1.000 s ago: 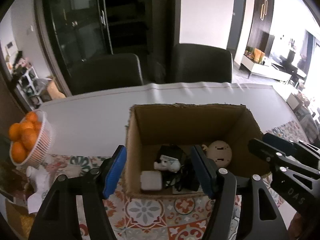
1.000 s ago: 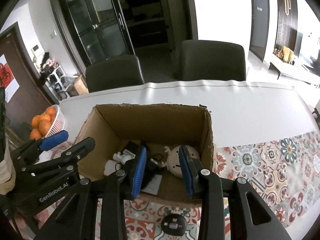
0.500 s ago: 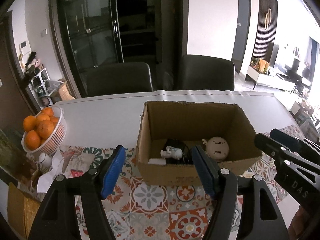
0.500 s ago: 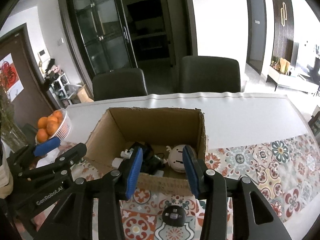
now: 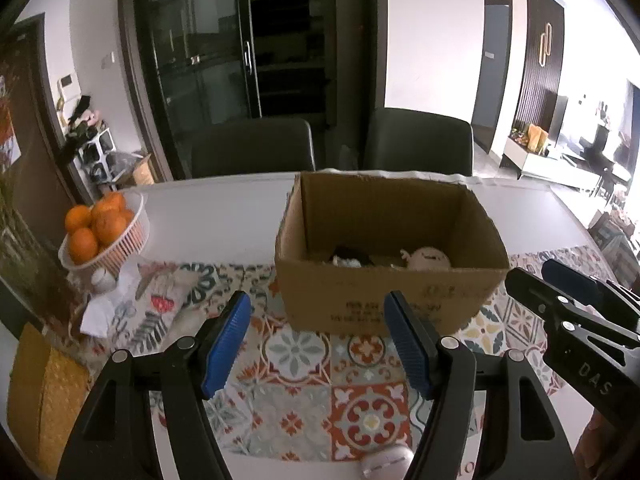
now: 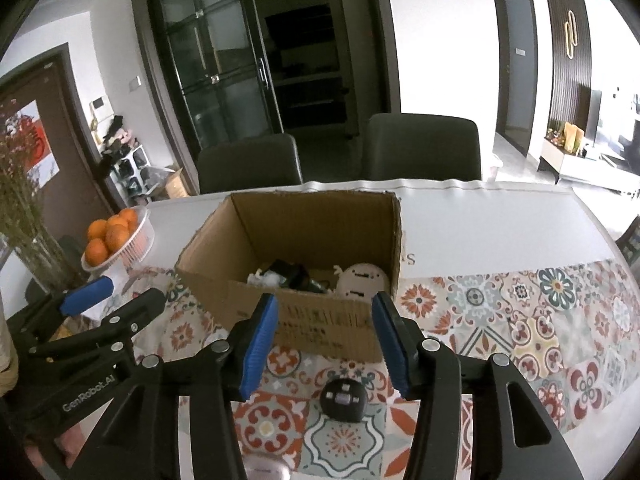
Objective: Organize rigid objects
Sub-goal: 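Withdraw both open tools from the box back toward the remaining items, then move right tool to black round button device while left tool approaches silver egg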
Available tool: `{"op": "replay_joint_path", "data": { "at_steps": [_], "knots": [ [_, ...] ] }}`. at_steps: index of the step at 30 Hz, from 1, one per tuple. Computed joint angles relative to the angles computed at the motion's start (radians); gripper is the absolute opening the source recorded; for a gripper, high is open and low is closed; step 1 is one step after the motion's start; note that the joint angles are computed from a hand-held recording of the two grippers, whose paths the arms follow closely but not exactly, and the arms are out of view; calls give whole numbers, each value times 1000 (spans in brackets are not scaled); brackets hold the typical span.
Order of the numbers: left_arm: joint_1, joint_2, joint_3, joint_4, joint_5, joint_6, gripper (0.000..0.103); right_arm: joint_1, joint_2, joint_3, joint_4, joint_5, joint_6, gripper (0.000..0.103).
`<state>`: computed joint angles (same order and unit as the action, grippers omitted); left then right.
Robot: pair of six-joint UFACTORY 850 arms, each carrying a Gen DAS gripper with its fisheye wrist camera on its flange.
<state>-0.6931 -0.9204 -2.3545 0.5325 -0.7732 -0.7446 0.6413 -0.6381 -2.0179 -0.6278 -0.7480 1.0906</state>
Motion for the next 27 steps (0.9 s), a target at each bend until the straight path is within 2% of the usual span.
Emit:
{"op": "replay_joint_path", "data": {
  "at_steps": [12, 19, 27],
  "knots": [
    [-40, 127, 259, 91, 45, -181, 69, 9, 103, 206, -16, 110, 48, 55],
    [-57, 165, 357, 126, 65, -285, 69, 13, 134, 282, -3, 157, 24, 57],
    [-75, 186, 438, 89, 75, -346, 69, 6, 160, 361, 63, 205, -57, 59]
  ]
}}
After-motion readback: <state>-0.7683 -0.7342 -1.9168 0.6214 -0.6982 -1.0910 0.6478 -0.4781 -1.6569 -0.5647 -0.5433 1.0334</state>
